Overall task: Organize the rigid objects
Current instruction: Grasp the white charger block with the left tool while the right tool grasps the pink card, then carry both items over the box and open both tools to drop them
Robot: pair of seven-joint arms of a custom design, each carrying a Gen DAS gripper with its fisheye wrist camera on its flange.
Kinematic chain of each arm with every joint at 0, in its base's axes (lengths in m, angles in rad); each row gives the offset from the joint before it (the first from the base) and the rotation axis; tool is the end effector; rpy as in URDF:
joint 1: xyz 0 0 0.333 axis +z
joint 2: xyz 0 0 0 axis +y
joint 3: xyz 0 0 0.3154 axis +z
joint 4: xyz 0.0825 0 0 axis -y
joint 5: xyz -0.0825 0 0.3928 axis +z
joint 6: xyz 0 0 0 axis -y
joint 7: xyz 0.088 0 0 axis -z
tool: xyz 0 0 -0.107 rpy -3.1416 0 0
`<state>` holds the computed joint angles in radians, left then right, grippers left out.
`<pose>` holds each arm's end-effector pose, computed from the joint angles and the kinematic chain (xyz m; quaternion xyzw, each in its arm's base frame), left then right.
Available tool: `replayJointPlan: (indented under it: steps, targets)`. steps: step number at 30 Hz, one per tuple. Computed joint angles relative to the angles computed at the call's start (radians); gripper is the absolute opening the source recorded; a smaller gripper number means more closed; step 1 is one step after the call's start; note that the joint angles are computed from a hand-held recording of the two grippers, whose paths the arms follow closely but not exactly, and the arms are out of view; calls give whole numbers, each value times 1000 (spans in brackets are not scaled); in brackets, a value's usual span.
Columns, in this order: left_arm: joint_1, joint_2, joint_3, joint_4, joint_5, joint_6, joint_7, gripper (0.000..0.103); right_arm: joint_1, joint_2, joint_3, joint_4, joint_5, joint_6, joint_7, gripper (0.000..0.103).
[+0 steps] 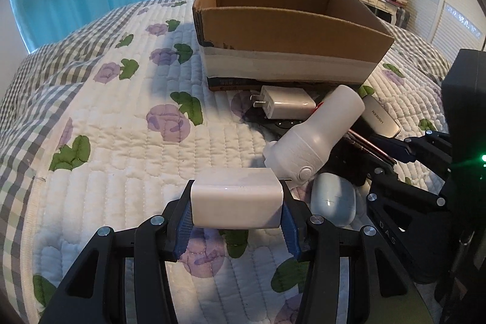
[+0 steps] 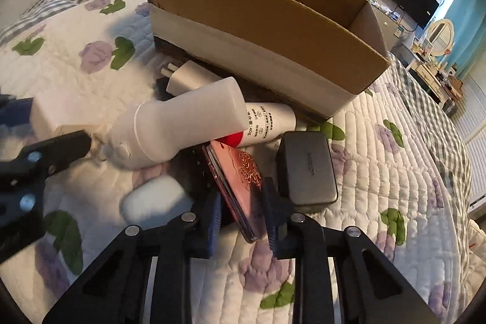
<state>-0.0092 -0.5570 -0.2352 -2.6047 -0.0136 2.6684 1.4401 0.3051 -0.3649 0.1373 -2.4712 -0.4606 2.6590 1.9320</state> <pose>0.4126 -0.1080 0.4950 -0.6364 0.7090 -0.2131 0.2168 0.4223 0.2171 0.4779 -0.8004 0.5093 -0.2647 0.1727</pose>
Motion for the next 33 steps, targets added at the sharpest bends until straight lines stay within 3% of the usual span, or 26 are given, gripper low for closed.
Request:
replayJointPlan:
  steps: [5,7,17,23,29,33]
  targets:
    - [-1,-34,-12,-4,9,-2,-11,51,25,-75,-45,-41,78,49,-33,10]
    - [-3,-49,-17,-3,12,-2,-16,51,73,-118,-102,-56,176,62,-94,9]
    - [-20,-58,-8,115,-7,31,17,51,80,-254,-102,-19,293,56,-147,9]
    - [21,90,-22,307,33,90,35,51,60,-169,-124,146,306,71,-206,9]
    - [79,340,-64,511,190,111,-46,51,37,-16,-142,301,344,99,-263,9]
    - [51,475,-40,594,261,78,-87,51,33,76,-153,354,401,107,-303,9]
